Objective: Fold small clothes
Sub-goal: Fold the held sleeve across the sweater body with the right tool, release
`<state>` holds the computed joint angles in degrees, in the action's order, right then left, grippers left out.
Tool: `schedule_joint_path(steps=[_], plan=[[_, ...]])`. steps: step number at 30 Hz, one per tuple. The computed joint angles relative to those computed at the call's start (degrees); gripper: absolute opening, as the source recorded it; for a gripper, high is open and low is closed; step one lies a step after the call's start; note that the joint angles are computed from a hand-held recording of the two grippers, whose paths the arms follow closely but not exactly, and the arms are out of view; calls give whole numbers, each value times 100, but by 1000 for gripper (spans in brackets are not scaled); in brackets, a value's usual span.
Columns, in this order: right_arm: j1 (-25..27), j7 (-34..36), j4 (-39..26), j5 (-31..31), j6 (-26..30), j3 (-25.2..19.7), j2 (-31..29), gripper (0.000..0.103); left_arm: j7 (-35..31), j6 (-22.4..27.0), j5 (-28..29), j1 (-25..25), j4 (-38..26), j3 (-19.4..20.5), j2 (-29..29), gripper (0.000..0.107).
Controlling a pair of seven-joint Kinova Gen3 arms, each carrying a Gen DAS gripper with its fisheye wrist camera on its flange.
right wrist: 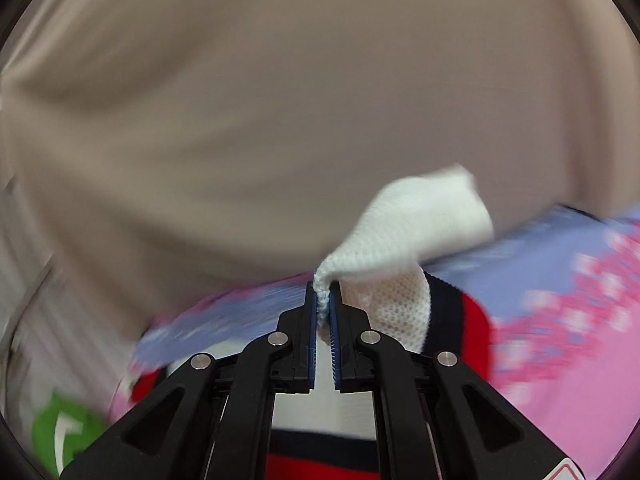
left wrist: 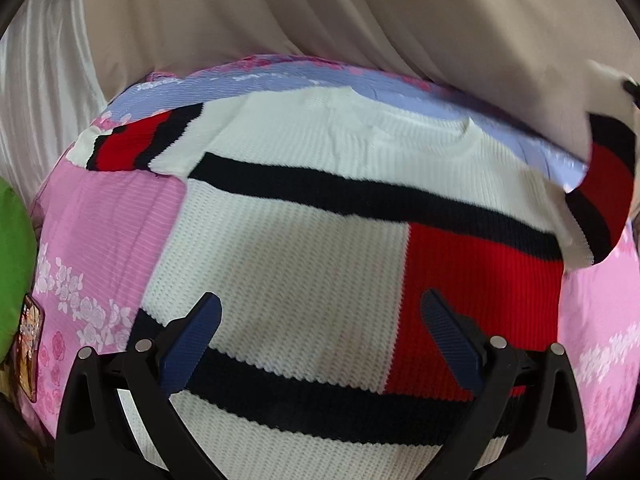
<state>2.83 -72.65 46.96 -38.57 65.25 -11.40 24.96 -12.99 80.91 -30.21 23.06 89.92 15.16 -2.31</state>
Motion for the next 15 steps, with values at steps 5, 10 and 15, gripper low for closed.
schedule_joint_path(steps=[5,10,15], plan=[[-1310,675,822,934,-268,-623,-63,23,-327,-837,462,-511,470,-397,-655,98],[-1568,120,2149,1648,-746,-287,-610,34,-1156,-1874,1319,-1137,879,-1006,-863,98],[-1985,-516,3306,2792,-1216,929,-1394,55,-1992,-2789,2446,-1569,1037,-1798,-354,98]])
